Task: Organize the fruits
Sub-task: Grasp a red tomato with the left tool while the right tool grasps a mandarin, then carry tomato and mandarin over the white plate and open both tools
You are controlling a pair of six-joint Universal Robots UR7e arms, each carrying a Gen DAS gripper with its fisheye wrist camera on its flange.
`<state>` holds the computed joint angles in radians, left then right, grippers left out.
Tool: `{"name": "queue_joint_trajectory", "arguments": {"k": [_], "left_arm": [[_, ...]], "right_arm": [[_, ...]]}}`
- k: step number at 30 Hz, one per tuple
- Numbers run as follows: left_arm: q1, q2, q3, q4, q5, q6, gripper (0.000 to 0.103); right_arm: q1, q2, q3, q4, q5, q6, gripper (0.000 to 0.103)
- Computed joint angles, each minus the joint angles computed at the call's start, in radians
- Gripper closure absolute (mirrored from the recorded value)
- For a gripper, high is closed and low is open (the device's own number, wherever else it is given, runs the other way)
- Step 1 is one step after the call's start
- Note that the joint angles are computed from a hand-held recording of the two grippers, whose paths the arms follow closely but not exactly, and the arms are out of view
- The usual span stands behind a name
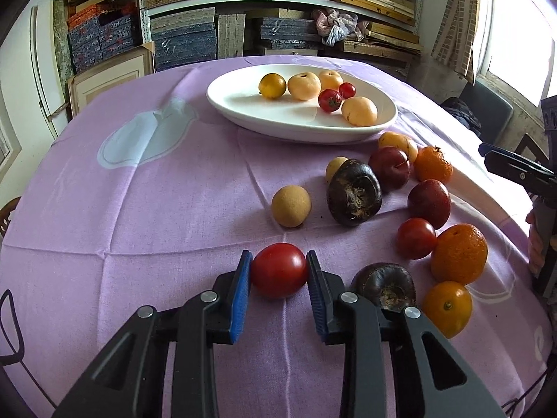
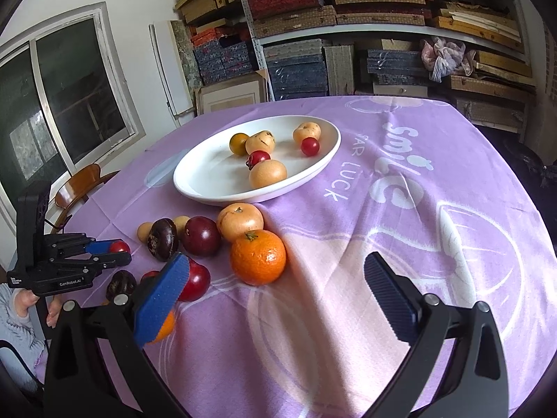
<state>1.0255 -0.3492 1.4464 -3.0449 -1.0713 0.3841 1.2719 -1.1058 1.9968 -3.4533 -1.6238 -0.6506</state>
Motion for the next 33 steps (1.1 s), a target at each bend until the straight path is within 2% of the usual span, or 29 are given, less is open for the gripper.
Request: {"name": "queue_joint_trajectory", "arguments": {"k": [2, 4, 6, 8, 13, 17, 21, 23, 25, 26, 29, 33], "left_arm": [[0.002, -0.002, 0.001, -0.006, -0.001, -0.006, 0.072], [0.004, -0.003, 0.001, -0.008, -0.004, -0.013, 0.072], [0.005, -0.004, 0.001, -0.011, -0.001, -0.017, 0.072], [0.007, -0.006, 0.003, -0.016, 0.0, -0.017, 0.072], [0.005, -0.006, 0.004, -0.015, 0.004, -0.009, 0.071], [0.004, -0.006, 0.004, -0.009, 0.005, -0.01, 0.071], [0.005, -0.006, 0.002, 0.0, 0.004, -0.015, 0.071], [0.006, -0.005, -0.001, 0.004, 0.002, -0.015, 0.071], [0.009, -0.006, -0.004, 0.011, -0.005, -0.021, 0.071], [0.011, -0.006, -0.007, 0.016, -0.01, -0.024, 0.071], [0.014, -0.008, -0.007, 0.02, -0.017, -0.03, 0.071], [-0.003, -0.001, 0.012, -0.111, 0.02, 0.007, 0.072]], "right_arm": [[0.009, 0.002, 0.004, 0.011, -0.003, -0.038, 0.005], [0.026, 0.01, 0.011, 0.026, -0.015, -0.104, 0.013], [0.042, 0.017, 0.011, 0.067, -0.031, -0.146, 0.041], [0.057, 0.036, 0.005, 0.072, -0.07, -0.175, 0.047], [0.057, 0.059, -0.014, 0.002, -0.109, -0.14, 0.047], [0.06, 0.084, -0.096, 0.103, -0.151, -0.083, 0.047], [0.074, 0.121, -0.164, 0.173, -0.198, -0.067, 0.047], [0.072, 0.128, -0.182, 0.196, -0.194, -0.056, 0.047], [0.067, 0.126, -0.189, 0.216, -0.193, -0.036, 0.058], [0.059, 0.116, -0.188, 0.236, -0.172, -0.03, 0.058], [0.056, 0.107, -0.17, 0.213, -0.172, -0.039, 0.058], [0.048, 0.062, -0.122, 0.155, -0.124, -0.016, 0.059]]}}
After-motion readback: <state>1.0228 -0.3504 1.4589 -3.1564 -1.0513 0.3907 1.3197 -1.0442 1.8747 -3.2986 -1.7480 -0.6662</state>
